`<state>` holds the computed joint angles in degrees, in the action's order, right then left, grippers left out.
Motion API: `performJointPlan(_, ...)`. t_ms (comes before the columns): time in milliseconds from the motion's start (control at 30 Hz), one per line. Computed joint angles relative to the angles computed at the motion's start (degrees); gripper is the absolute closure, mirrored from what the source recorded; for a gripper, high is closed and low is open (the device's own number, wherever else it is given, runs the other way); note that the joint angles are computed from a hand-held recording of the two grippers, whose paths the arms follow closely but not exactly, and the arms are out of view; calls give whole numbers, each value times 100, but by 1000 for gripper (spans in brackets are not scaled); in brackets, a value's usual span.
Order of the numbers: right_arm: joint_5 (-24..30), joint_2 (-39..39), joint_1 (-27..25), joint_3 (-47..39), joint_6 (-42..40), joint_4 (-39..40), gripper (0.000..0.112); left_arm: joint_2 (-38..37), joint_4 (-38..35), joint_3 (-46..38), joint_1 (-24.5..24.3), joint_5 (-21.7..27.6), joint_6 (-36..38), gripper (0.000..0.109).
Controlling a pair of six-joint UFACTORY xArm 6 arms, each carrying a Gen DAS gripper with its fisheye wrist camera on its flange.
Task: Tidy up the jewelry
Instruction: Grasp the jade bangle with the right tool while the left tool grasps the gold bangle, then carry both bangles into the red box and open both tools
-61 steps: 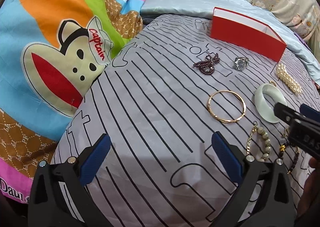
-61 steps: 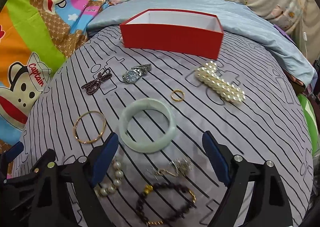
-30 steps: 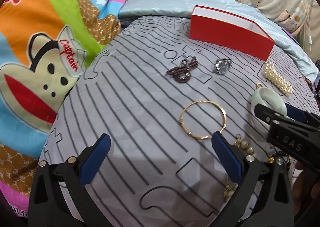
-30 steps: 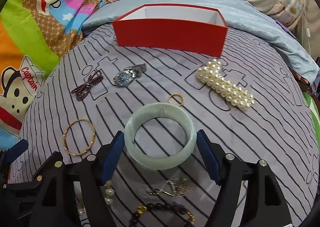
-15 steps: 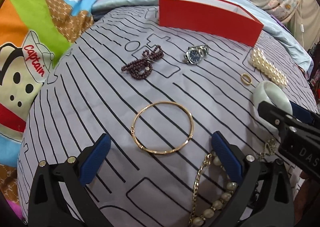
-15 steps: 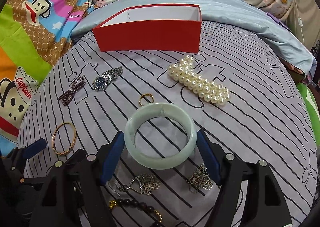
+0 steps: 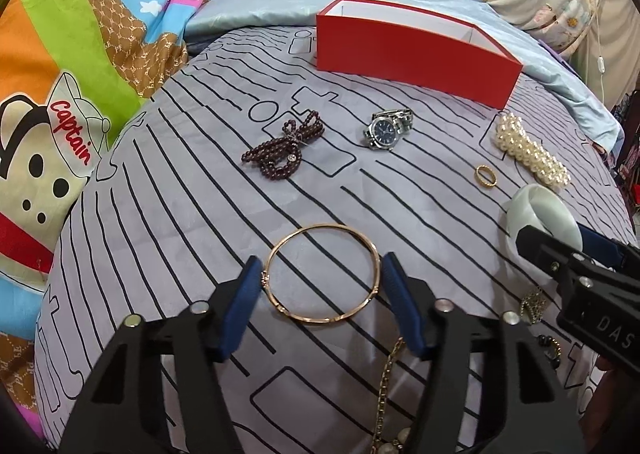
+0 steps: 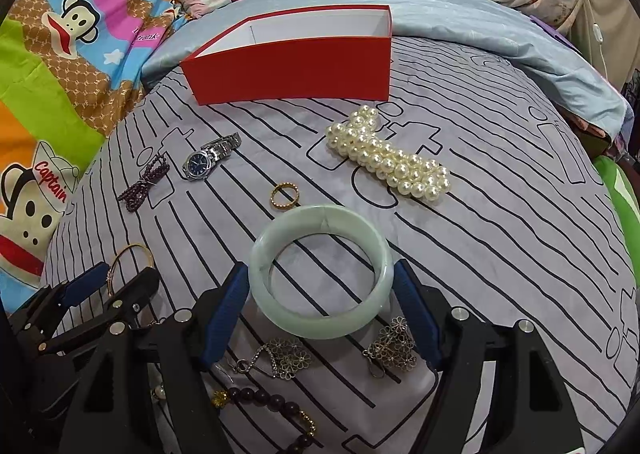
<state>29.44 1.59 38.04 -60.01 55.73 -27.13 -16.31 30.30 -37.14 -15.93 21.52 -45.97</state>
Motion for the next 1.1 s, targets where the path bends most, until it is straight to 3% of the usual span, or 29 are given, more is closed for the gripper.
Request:
performJointPlan(467, -45, -145, -67, -65, -68, -112, 41, -289, -249, -5, 77, -59, 222, 50)
performJointPlan(667, -129, -104, -203, -336, -384, -15, 41, -197, -435, -387, 98, -107, 549, 50)
performJointPlan(833, -303, 229, -445, -960, -985, 372, 41, 274, -845, -1107, 214, -273, 1163, 50)
performJointPlan(967, -370, 840, -730, -1874, -1828, 1156, 41, 1008, -1414, -2071, 295, -367, 1870, 50)
performJointPlan(1100, -15, 1752, -940, -3230, -2398, 1541, 41, 1897, -1168, -3269, 331, -324, 1837, 50)
